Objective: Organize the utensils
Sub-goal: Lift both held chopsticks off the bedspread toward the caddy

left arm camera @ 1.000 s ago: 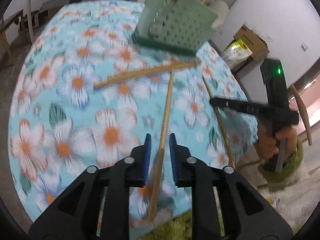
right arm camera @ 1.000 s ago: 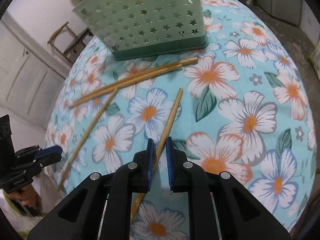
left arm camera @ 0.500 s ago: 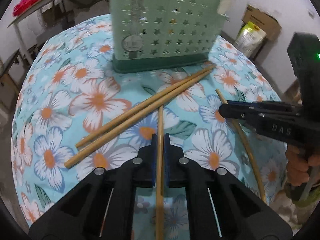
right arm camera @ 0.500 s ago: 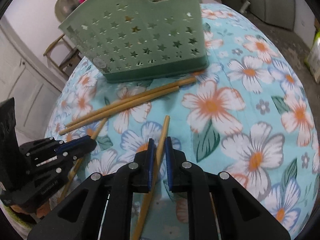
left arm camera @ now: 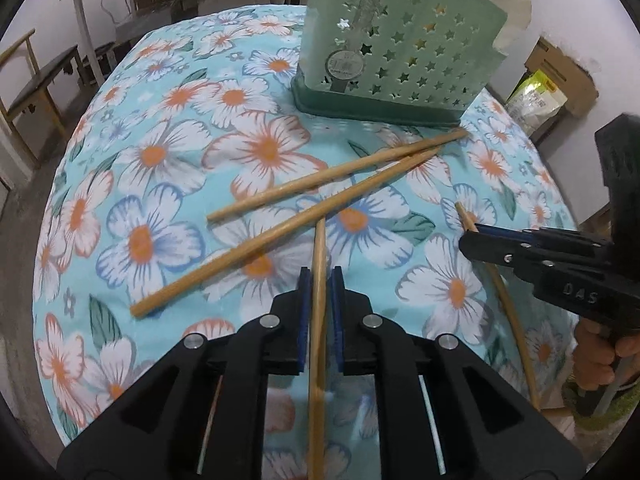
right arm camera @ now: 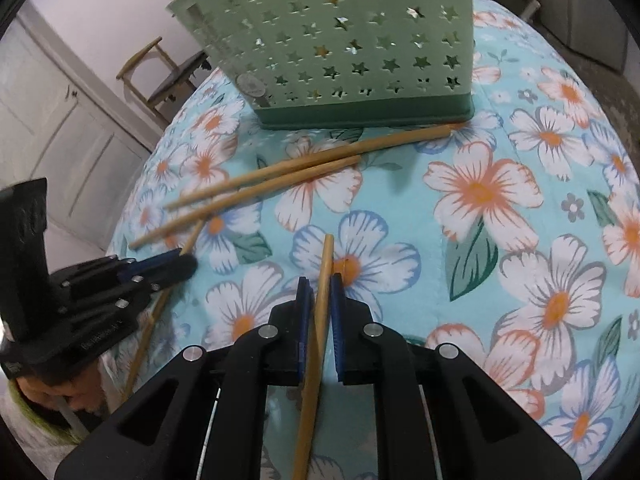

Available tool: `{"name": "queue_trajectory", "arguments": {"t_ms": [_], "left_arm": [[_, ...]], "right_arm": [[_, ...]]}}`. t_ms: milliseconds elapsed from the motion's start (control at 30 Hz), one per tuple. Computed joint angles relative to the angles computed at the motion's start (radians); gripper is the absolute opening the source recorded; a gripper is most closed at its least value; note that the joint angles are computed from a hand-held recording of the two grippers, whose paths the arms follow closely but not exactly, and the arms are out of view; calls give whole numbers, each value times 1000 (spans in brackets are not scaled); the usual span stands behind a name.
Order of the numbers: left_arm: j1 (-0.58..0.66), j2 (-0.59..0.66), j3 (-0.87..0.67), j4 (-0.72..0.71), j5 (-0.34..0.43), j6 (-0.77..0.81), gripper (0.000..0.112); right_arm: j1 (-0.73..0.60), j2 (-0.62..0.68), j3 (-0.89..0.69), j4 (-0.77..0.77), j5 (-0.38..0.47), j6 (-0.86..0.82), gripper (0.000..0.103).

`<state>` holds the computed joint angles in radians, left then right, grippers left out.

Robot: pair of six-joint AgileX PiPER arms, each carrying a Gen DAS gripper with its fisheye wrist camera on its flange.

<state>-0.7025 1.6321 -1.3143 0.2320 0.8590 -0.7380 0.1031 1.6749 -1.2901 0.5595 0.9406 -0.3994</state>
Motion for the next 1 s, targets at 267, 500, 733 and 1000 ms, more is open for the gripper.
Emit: {"name": "queue_trajectory", "arguments": {"t_ms": [267, 500, 733, 1000], "left_arm": [[-61, 57, -66, 138, 77, -53, 10], [-80, 61, -67, 174, 89, -66, 10], [-88, 68, -76, 181, 100, -66, 10], [-91, 72, -78, 189, 102, -68, 10]], "right_arm": [[36, -29, 21, -60, -36, 51, 11], [-5, -18, -5, -8, 55, 32, 21], [36, -51, 31, -59, 10, 44, 24], [83, -67, 36, -171, -34, 96, 11]]}}
